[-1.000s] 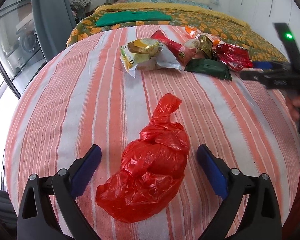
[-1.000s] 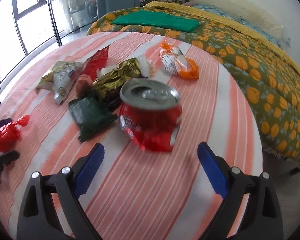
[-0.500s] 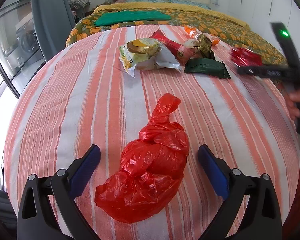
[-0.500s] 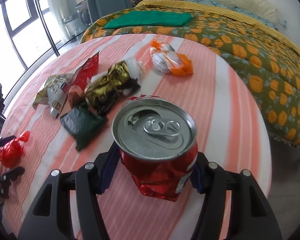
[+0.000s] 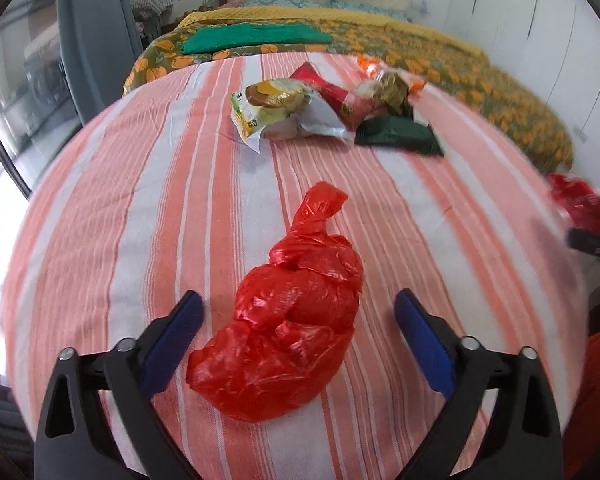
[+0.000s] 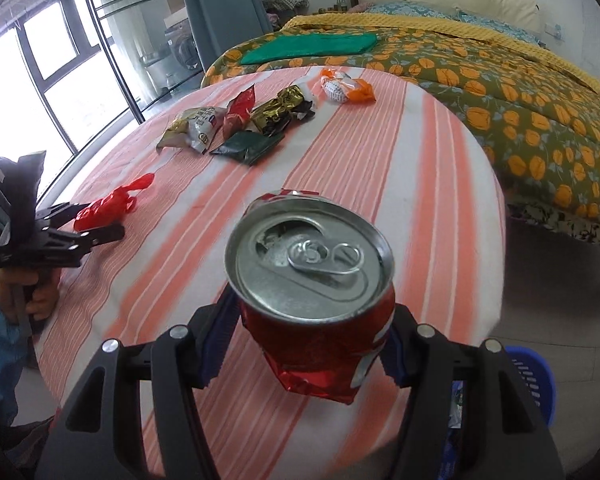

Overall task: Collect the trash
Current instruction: 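Carry the red bag and red can to the blue wastebasket with both tools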

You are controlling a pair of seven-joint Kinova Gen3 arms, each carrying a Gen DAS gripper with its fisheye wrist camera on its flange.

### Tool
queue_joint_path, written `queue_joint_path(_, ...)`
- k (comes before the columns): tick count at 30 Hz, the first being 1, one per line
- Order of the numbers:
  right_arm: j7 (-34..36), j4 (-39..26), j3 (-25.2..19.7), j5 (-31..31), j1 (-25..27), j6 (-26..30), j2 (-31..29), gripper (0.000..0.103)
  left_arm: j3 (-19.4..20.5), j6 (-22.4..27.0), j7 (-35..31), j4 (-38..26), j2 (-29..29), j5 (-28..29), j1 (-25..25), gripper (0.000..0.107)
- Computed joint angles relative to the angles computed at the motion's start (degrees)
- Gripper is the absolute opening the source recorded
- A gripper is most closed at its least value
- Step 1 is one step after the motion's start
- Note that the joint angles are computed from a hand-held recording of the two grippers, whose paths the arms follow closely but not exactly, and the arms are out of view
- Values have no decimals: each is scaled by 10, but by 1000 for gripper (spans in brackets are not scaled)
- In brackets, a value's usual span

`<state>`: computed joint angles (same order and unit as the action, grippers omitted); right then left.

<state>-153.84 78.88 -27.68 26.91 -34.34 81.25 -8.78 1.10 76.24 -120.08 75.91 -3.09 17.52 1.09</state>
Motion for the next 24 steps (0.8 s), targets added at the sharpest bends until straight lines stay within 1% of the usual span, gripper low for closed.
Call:
queue_joint_path(1,-10,6,-6,2,-2,2,-7,60,3,-4,8,0,-1,-14,6,85)
queue_joint_path(2,-18,11,-10,3,-2,3,-14,60,-6,-5,15,-2,-1,-19,19,81)
queue_joint_path(3,-27,19,-15,2,1,3,-25,60,-10,-8,14,-1,-2,-14,21,72)
queue_joint_path(4,-33,22,-20,1,5,4,-32,60,-6,-10,15,1,-4,-8,13,59)
queue_joint_path(5,-37,29,-22,-2,11,3,-43,60,2,-8,17,-1,-4,-5,2,51)
queue_joint_path(6,-40,35,-25,-5,19,3,-54,60,3,-5,25,-5,-3,-7,3,45)
queue_joint_path(7,-45,42,-30,-8,27,6,-67,60,4,4,40,-11,-2,-9,4,44)
queue_joint_path(9,-49,55,-34,-16,47,10,-92,60,2,15,49,-16,-4,5,4,43)
queue_joint_path(11,-54,75,-27,-30,62,19,-126,60,6,23,56,-18,-14,19,10,43)
queue_joint_path(15,-52,107,-5,-63,93,41,-188,60,22,47,70,-35,-31,58,39,43)
queue_joint_path(17,-49,126,16,-78,109,56,-223,60,34,54,79,-45,-36,72,60,43)
queue_joint_path(21,-25,154,53,-99,135,88,-277,60,75,61,114,-72,-35,87,113,43)
queue_joint_path(24,-7,187,87,-114,155,111,-311,60,117,66,166,-99,-16,89,163,43)
